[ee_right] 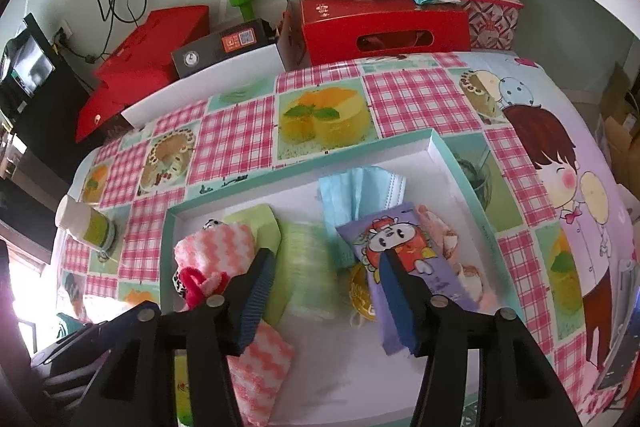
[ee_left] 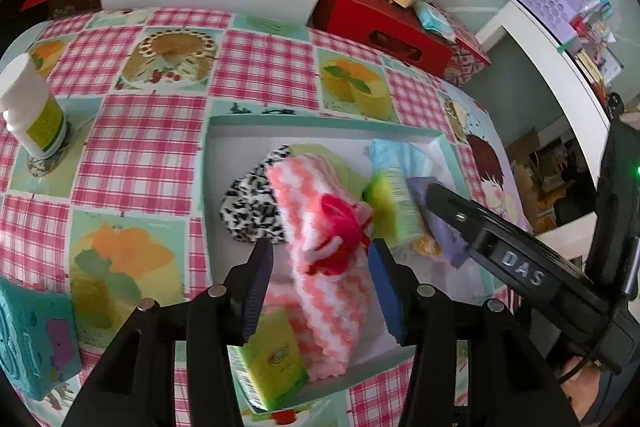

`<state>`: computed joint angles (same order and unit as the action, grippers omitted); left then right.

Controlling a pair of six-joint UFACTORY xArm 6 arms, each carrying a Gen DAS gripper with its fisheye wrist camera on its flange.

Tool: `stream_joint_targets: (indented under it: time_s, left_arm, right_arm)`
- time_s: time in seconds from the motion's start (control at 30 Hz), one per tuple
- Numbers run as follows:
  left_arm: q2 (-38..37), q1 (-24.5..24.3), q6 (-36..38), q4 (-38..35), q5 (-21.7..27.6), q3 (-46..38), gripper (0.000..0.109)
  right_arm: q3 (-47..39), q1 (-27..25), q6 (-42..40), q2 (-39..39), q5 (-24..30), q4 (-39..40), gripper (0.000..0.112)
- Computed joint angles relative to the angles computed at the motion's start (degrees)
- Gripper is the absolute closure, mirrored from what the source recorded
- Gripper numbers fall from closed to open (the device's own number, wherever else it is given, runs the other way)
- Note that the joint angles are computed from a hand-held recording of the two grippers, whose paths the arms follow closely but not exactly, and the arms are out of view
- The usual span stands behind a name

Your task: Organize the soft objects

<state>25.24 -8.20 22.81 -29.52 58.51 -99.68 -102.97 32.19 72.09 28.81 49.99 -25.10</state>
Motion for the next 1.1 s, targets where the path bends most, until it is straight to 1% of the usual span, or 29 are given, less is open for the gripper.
stream_joint_targets:
  time_s: [0.23, 0.27, 0.3, 0.33, 0.37, 0.4, 0.43, 0.47, 0.5, 0.53, 0.57, 0.67, 0.77, 0.9, 1.0, 1.1]
  left_arm:
    - [1.1, 1.2, -2.9, 2.0, -3.0, -1.2, 0.057]
    - [1.4, 1.4, -3.7, 2.7, -3.7, -1.4, 0.051]
    - [1.8, 1.7, -5.1, 3.9, -4.9, -1.7, 0.045]
    - [2.0, 1.9, -5.9, 4.6, -5.9, -1.7, 0.035]
    - [2.2, 2.2, -7.4, 5.7, -7.8, -1.4, 0.029]
    - [2.4, 2.3, -8.4, 6.7, -9.3, -1.2, 0.026]
    - [2.5, 2.4, -9.9, 8.8, -11.6, -0.7, 0.02]
    - [2.5, 2.4, -12.9, 13.1, -15.0, 0.2, 0.014]
    - [2.4, 2.5, -15.2, 16.4, -16.9, 0.9, 0.013]
    - [2.6, 2.6, -17.1, 18.8, -18.0, 1.0, 0.012]
    - [3.0, 2.9, -18.1, 20.1, -18.3, 0.8, 0.012]
    - [3.8, 3.7, -18.4, 19.3, -17.5, -0.5, 0.012]
    - [3.2, 3.7, -17.4, 18.7, -18.0, 0.1, 0.012]
    - [0.4, 3.4, -14.4, 16.2, -20.1, 3.4, 0.011]
    - [-2.8, 3.4, -10.8, 13.4, -22.3, 8.1, 0.011]
    - [-5.4, 4.0, -7.5, 11.3, -22.7, 12.4, 0.011]
  right_arm:
    - [-0.8, 0.1, -1.8, 0.8, 0.8, 1.3, 0.053]
    - [-1.3, 0.1, -2.4, 1.1, 1.1, 1.5, 0.053]
    - [-1.6, 0.2, -2.8, 1.3, 1.4, 1.6, 0.05]
    - [-2.5, 0.4, -3.4, 1.9, 2.1, 1.9, 0.048]
    - [-3.1, 0.5, -3.9, 2.3, 2.5, 2.0, 0.045]
    - [-3.9, 0.6, -4.4, 2.9, 2.9, 2.1, 0.042]
    - [-4.4, 0.7, -4.7, 3.3, 3.1, 2.0, 0.039]
    - [-5.1, 0.9, -5.0, 3.7, 3.5, 2.0, 0.027]
    - [-6.2, 1.1, -5.4, 4.5, 4.4, 1.7, 0.013]
    - [-7.0, 1.3, -5.6, 5.0, 5.2, 1.4, 0.009]
    - [-8.0, 1.5, -5.9, 5.6, 6.1, 1.2, 0.009]
    - [-9.2, 1.7, -6.2, 6.3, 6.9, 1.2, 0.009]
    - [-10.4, 2.3, -6.4, 6.9, 8.1, 0.6, 0.009]
    - [-11.2, 3.4, -6.6, 7.2, 8.8, -0.3, 0.009]
    - [-11.2, 4.5, -6.3, 6.8, 9.1, -1.3, 0.009]
    - [-10.5, 5.7, -5.3, 6.1, 9.6, -2.3, 0.009]
